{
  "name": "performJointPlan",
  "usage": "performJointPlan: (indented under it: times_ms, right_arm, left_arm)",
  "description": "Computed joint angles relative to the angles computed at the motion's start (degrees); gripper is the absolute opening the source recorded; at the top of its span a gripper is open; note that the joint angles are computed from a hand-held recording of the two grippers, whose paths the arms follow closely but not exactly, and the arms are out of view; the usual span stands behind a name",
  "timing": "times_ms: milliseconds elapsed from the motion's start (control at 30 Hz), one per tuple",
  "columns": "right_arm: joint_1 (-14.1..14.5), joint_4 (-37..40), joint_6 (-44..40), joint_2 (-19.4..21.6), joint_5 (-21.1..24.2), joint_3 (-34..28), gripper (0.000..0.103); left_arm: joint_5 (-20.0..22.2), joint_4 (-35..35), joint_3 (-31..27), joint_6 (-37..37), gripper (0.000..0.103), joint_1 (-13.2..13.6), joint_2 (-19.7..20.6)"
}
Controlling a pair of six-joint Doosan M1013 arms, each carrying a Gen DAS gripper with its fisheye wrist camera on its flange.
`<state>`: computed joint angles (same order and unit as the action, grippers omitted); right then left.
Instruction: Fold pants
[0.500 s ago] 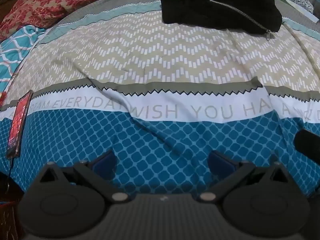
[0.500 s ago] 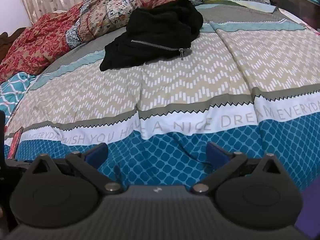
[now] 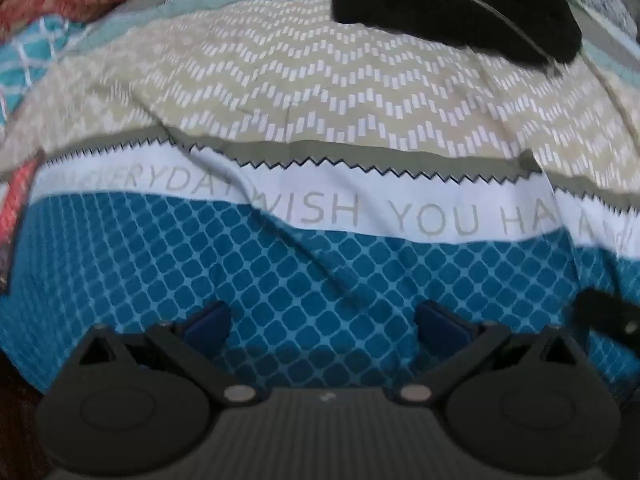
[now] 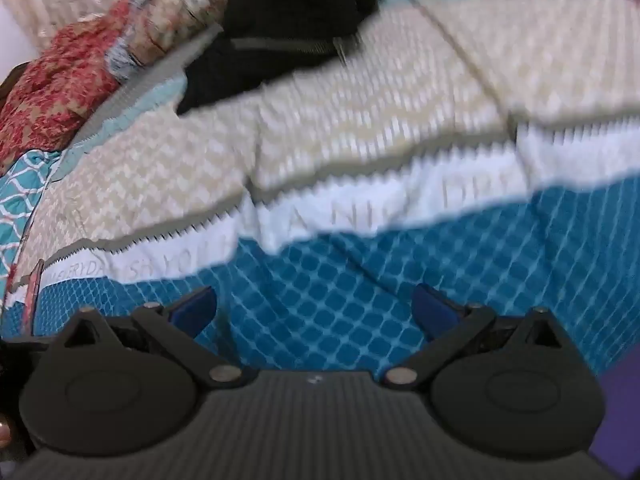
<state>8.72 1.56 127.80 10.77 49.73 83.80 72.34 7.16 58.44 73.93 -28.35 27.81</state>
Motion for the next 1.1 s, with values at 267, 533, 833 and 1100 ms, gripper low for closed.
performJointPlan:
  times_ms: [267, 533, 833, 1100]
  right_arm:
    - [-0.4, 0.2, -1.1, -0.6, -1.5, 0.5, 0.103]
    - [-0.7, -11.9, -11.7, 2.3, -7.3, -5.8, 0.075]
    - [-4.2, -22.7, -17.4, 15.9, -8.9, -22.3, 0.094]
    - [-6.9, -19.5, -18.7, 11.7, -11.0, -17.1, 0.009]
  left_arm:
    - [-6.0, 1.3, 4.0, 1.3, 0.103, -0.4, -2.3]
    - [-13.7, -1.2, 2.6, 1.0, 0.102, 3.1, -3.0]
    - [-13.9, -4.3, -7.0, 0.9, 0.102, 6.0, 2.4]
    - [-9.3, -11.8, -24.5, 4.5, 0.102, 7.2, 13.6]
